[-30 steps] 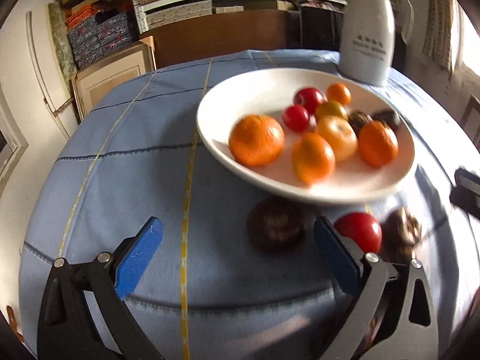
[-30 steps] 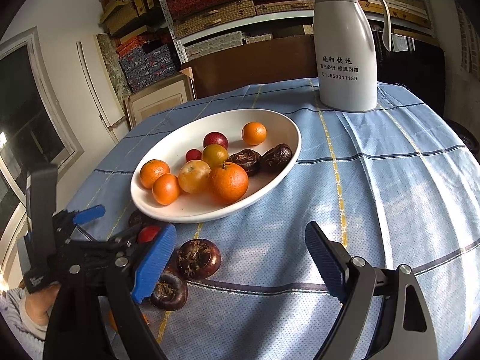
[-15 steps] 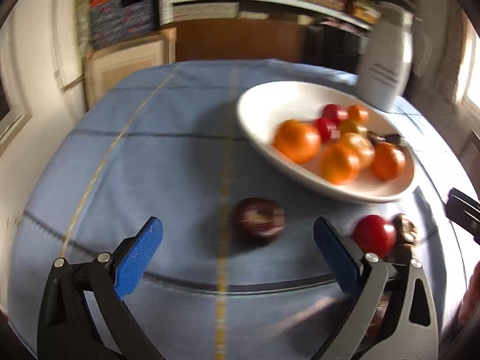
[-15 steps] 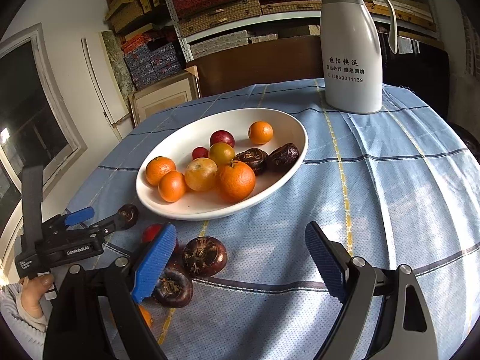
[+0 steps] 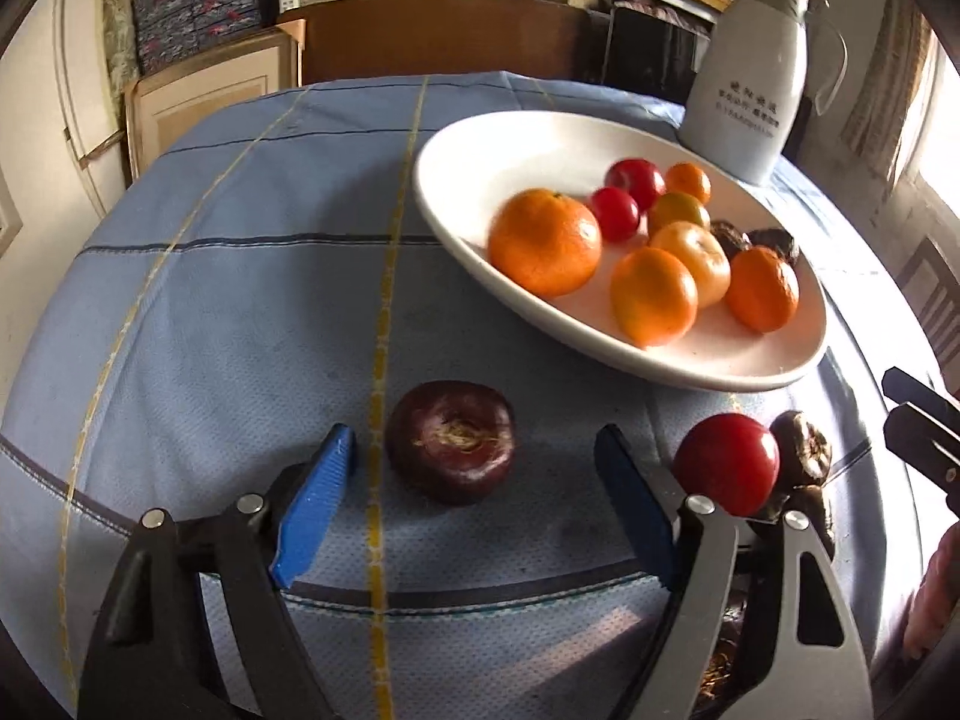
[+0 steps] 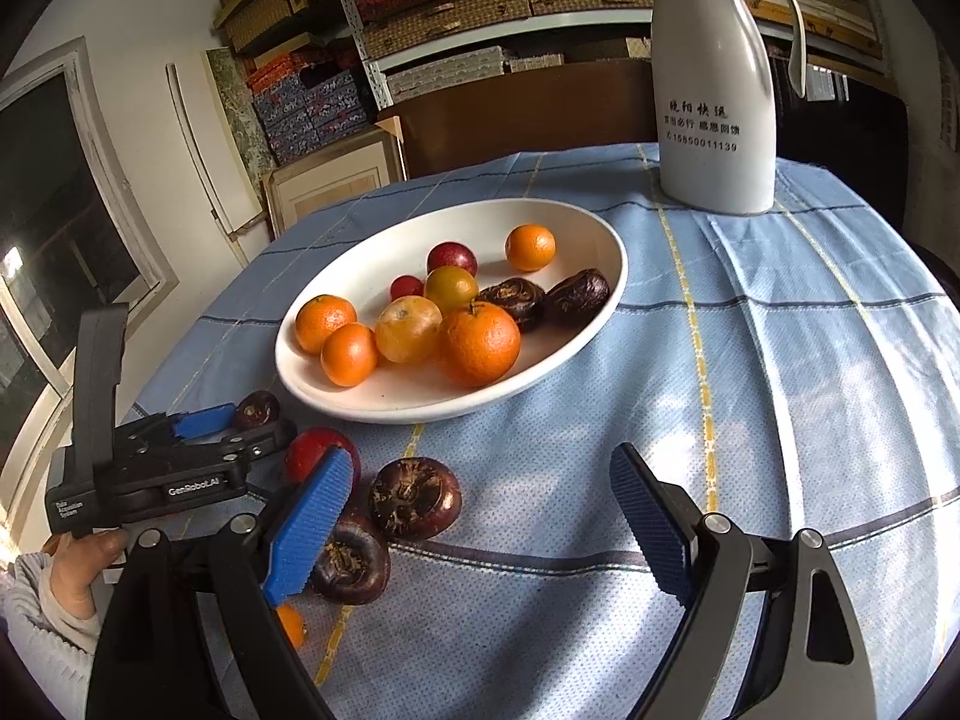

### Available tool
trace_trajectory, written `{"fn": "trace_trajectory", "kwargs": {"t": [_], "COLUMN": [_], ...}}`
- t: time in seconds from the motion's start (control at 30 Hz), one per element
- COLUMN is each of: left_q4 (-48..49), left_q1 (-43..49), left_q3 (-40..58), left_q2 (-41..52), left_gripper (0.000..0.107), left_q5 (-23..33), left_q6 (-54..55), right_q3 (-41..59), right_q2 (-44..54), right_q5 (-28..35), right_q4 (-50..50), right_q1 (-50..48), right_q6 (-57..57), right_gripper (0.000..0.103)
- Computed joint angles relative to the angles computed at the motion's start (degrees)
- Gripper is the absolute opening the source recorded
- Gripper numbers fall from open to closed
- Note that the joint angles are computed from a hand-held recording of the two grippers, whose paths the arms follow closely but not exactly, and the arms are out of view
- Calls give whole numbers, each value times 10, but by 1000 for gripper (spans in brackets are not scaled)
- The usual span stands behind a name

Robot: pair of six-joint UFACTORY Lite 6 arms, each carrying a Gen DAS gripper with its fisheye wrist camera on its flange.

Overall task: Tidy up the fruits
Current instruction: 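Grasp a dark brown fruit with the left tool while the right tool grasps another brown fruit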

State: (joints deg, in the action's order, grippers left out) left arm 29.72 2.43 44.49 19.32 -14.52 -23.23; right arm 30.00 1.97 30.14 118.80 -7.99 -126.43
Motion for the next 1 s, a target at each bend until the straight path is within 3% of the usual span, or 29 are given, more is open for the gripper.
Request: {"fn": "trace_trajectory", "kwargs": {"t": [0.07,0.17,0.23,0.3,0.47,0.7,0.8,0.93,1.0], "left_q4": [-35,-69,-57,-50,-5,-25,-49,-50,-37], "left_q1": [-12,-22,-21,-19,-18,-23,-28,-30,-28], "left_q3": [-3,0,-5,-13,-26,-28,-25,-23,-24], "left_q2": [-1,-1,-6,-14,-25,-26,-24,-22,-23], "left_gripper": [76,67,58,41,41,41,41,41,41], "left_q5": [3,8,3,-4,-11,-8,-4,-4,-7], "left_q6": [40,79,72,69,32,47,70,67,55], "right_q3": [6,13,29,43,57,83,80,68,54], "right_q2": [8,22,43,62,86,124,121,108,93], "right_q5": [8,20,37,51,64,19,21,14,26], "right_q4": [-29,-69,-116,-147,-166,-110,-97,-72,-68], "right_q1": [-2,-4,-13,-19,-19,37,49,53,43], "right_q6": [24,57,102,136,165,149,136,108,103], "right_gripper": [88,75,61,53,48,48,40,38,26]}}
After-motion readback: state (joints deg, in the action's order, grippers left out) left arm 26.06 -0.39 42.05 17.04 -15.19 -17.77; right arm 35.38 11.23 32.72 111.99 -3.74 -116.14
